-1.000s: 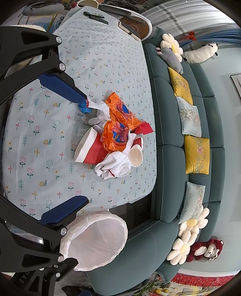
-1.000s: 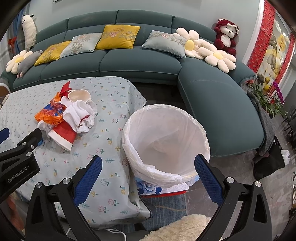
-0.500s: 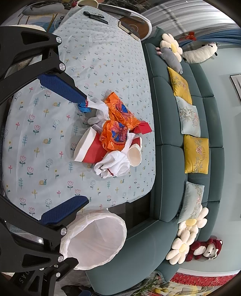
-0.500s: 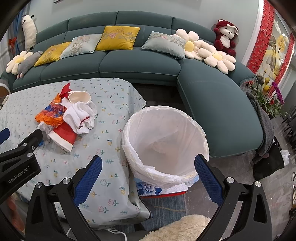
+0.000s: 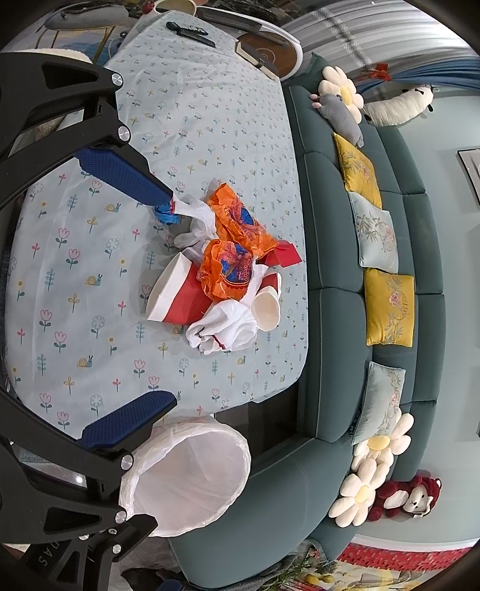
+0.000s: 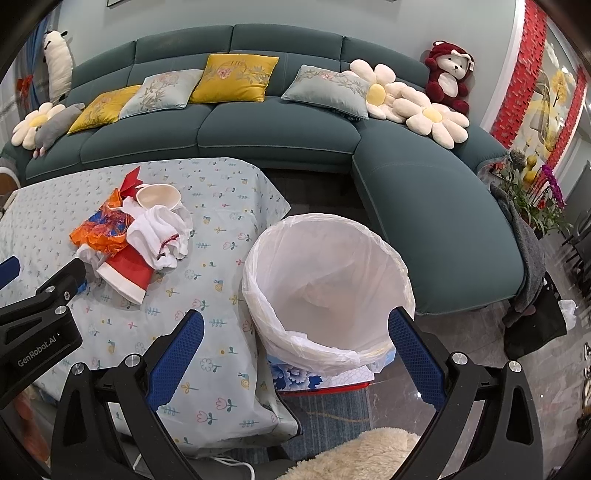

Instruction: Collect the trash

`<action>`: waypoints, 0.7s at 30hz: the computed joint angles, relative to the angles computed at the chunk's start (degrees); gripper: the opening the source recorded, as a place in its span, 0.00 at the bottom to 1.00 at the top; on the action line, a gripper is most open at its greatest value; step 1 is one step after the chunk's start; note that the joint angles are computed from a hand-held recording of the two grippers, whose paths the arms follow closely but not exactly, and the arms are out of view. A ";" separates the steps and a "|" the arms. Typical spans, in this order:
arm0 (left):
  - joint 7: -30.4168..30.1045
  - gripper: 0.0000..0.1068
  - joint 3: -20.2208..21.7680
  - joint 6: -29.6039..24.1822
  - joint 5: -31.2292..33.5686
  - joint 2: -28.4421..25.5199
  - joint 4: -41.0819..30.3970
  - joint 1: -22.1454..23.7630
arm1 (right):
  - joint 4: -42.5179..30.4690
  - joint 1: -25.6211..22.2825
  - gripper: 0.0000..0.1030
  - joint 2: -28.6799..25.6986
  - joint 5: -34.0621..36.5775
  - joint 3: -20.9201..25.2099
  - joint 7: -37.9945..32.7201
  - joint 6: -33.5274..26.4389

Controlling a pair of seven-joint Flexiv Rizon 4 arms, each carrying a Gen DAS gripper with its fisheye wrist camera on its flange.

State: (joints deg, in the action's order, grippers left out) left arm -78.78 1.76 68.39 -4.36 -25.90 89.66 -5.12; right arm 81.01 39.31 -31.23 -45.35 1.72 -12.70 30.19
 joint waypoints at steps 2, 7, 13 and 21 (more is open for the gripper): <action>-0.08 0.90 0.01 0.05 0.05 -0.03 -0.03 -0.03 | -0.07 0.09 0.93 0.02 -0.06 0.00 0.09 -0.17; -0.42 0.90 0.12 0.02 0.30 -0.09 -0.27 -0.23 | -0.14 0.07 0.93 0.02 -0.12 0.00 -0.09 -0.23; 0.92 0.90 -0.81 0.74 -0.82 0.36 0.53 0.69 | -0.35 0.15 0.93 0.01 -0.22 -0.05 -0.13 -0.48; 1.58 0.90 -0.80 1.01 -1.45 0.47 0.69 0.66 | -1.00 0.44 0.93 -0.12 -0.67 -0.19 0.04 -1.01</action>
